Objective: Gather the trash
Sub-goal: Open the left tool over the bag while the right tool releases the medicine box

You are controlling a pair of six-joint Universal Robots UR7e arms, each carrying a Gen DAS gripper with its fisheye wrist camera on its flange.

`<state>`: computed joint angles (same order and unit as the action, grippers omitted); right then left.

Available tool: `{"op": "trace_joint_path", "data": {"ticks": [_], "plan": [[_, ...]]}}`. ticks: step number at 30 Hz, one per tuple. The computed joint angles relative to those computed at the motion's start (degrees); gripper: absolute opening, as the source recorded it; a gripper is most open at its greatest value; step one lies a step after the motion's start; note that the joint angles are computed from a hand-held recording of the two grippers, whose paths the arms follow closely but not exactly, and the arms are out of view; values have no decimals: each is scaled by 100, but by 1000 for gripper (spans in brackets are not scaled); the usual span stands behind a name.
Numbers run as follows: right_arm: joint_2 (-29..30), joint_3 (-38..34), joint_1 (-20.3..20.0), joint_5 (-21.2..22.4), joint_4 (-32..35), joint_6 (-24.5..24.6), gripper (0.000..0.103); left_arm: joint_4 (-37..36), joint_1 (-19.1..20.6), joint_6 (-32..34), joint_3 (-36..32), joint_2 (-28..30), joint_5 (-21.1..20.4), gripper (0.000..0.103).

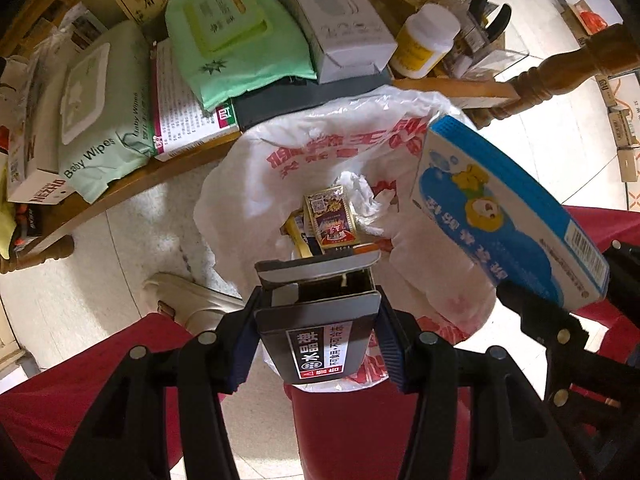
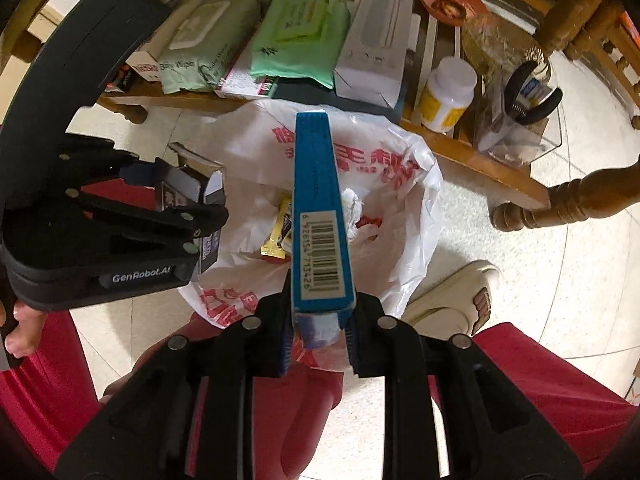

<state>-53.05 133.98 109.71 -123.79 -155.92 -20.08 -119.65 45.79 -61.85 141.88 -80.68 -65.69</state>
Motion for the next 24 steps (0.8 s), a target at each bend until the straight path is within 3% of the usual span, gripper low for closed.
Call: {"op": "trace_joint_path", "data": {"ticks": [6, 10, 14, 24], "plan": [[193, -87, -62, -18, -26, 0, 22, -174, 242, 212, -84, 247, -30, 52], [235, -93, -71, -26, -150, 20, 49, -52, 294, 230, -164, 346, -33, 53], [239, -126, -76, -2, -162, 39, 49, 13, 281, 235, -204, 407, 25, 65], [243, -119, -70, 44, -192, 69, 50, 62, 275, 138, -209, 335, -18, 67]]}}
